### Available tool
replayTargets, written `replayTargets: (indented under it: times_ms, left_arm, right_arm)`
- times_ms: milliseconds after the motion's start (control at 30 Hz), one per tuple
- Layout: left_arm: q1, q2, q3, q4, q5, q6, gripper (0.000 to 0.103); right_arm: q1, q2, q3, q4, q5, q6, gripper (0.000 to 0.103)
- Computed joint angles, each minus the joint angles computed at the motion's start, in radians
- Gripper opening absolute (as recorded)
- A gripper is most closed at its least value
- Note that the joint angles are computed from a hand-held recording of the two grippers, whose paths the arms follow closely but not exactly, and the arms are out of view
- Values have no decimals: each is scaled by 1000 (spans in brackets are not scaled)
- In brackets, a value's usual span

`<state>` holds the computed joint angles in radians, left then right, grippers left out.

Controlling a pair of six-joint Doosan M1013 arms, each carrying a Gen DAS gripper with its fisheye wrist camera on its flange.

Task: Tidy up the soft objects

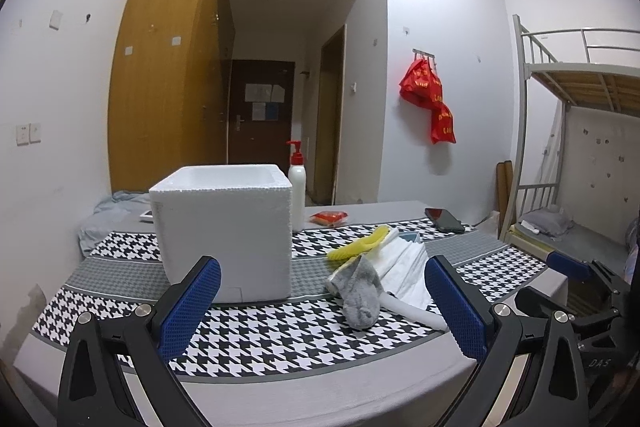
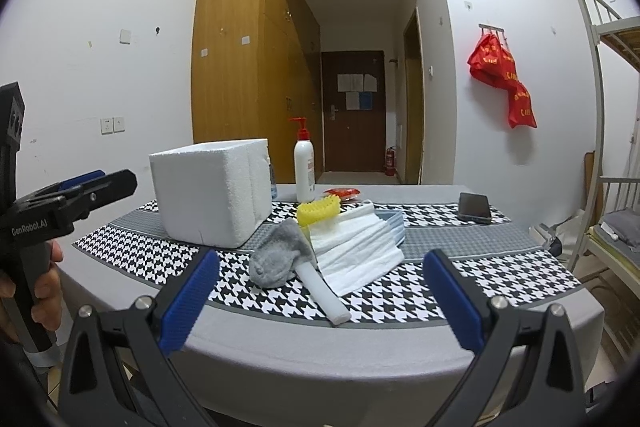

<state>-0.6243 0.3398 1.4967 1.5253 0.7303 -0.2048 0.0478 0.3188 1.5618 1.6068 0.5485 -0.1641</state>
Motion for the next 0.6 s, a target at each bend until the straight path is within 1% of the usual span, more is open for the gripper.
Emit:
replayTargets:
  times_ms: [600]
  left_arm:
    - [7,-6,8,-1,-2,0,102]
  right_arm:
    - [9,6,-12,-23,-6,13,103]
